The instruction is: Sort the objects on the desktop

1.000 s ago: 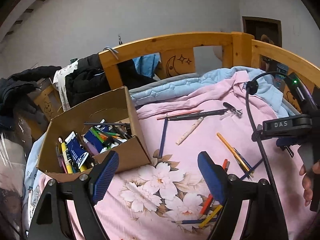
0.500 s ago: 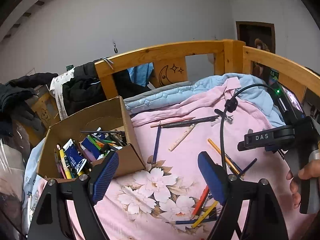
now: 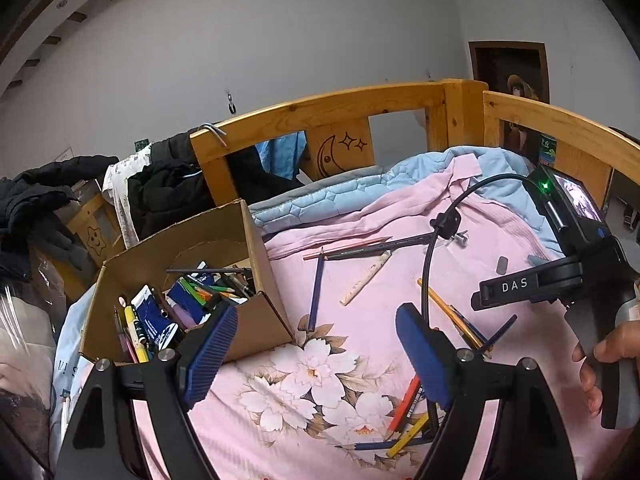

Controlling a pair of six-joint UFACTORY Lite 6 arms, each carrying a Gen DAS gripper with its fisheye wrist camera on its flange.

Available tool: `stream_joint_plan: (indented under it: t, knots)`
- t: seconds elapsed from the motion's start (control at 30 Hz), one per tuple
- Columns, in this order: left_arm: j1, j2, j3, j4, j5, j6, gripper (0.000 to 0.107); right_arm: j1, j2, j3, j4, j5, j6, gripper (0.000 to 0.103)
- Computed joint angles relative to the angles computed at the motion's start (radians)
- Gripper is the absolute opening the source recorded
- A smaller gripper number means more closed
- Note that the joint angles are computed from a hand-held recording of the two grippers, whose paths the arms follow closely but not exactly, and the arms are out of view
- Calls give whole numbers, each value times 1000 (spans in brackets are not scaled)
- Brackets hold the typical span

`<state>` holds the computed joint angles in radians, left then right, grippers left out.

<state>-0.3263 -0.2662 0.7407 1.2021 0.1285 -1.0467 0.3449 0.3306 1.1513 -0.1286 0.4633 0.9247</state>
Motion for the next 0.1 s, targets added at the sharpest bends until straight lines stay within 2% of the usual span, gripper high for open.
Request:
stream_joint_plan:
  t: [0.1]
  knots:
    - [-12, -2, -2, 36, 15, -36, 84, 0, 0, 1, -1, 1, 0, 94]
